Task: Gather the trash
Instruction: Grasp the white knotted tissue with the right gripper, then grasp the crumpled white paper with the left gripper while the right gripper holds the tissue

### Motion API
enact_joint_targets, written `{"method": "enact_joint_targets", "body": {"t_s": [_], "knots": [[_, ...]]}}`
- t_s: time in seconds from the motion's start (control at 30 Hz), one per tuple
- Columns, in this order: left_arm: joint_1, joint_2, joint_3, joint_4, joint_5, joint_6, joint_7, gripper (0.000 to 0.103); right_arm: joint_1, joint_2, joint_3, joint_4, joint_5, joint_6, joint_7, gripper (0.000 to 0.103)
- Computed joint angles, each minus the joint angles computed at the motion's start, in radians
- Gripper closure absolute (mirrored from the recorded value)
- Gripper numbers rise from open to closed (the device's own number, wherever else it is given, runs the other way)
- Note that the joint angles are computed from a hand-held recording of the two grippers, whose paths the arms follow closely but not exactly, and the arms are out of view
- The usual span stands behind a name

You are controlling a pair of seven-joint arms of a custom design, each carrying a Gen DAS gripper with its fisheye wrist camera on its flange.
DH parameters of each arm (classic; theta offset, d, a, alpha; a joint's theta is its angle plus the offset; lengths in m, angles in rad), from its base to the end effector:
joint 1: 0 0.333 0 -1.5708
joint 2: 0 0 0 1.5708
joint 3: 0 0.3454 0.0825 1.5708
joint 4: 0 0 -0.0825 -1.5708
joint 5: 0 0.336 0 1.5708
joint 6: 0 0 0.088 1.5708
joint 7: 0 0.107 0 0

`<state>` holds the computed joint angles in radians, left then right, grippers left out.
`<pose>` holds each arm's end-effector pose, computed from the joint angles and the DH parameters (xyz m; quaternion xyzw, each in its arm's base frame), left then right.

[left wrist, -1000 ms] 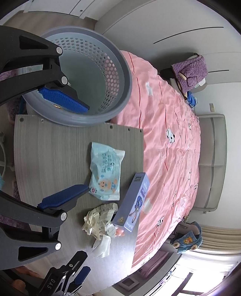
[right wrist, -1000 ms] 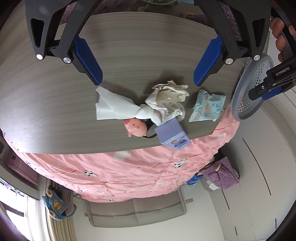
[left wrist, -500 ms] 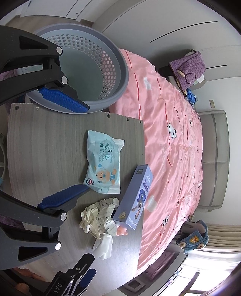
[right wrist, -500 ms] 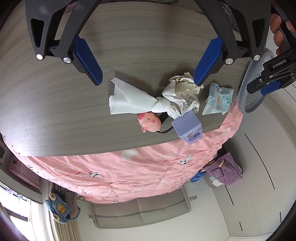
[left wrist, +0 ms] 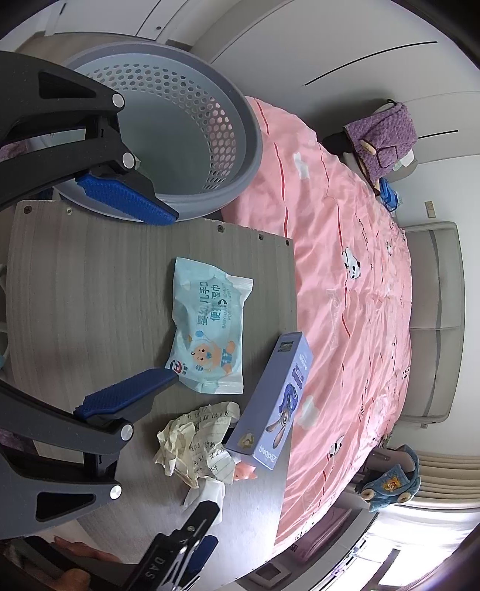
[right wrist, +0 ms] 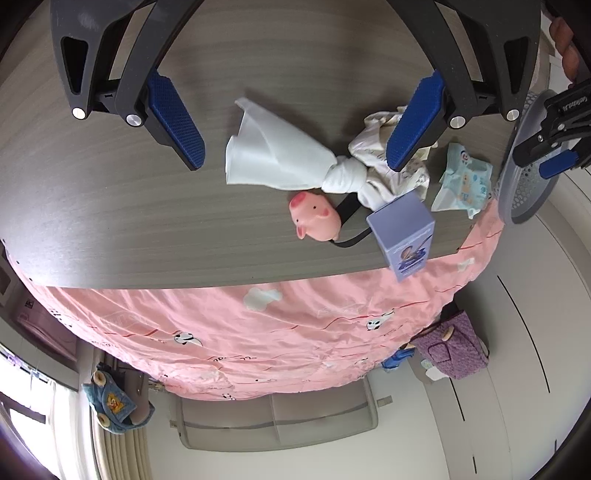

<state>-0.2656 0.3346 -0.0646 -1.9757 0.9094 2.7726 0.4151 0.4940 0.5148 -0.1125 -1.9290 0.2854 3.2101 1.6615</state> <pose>0.5675 -0.2270 0.3989 -0.6869 0.6535 -0.1992 0.2479 0.6143 0.2302 0.3732 -0.6668 0.6438 -0.1773 0.3309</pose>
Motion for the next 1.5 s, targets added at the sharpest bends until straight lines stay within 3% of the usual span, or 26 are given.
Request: {"method": "enact_joint_targets", "body": {"t_s": [0.17,0.77,0.97,1.13,1.27,1.5], "knots": [[0.0,-0.001,0.004,-0.003,0.004,0.004,-0.006,0.027,0.037,0.046,-0.055,0.066,-0.03,-0.061,0.017,0.006],[0.01,-0.007,0.006,-0.013,0.0,0.018,-0.014,0.027,0.05,0.115,-0.065,0.176,-0.152,-0.154,0.068,0.009],[0.013,-0.008,0.006,-0.016,0.0,0.023,-0.014,0.027,0.025,0.109,-0.025,0.168,-0.171,-0.163,0.055,0.032],[0.016,-0.01,0.005,-0.022,-0.007,0.031,-0.011,0.027,-0.004,0.089,0.013,0.131,-0.151,-0.146,0.038,0.064],[0.019,-0.012,0.005,-0.029,-0.012,0.043,-0.009,0.027,-0.041,0.058,0.06,0.079,-0.111,-0.117,0.02,0.066],[0.009,-0.004,-0.002,-0.021,-0.024,0.065,0.019,0.027,-0.043,-0.017,0.062,-0.035,-0.047,-0.048,0.027,0.066]]}}
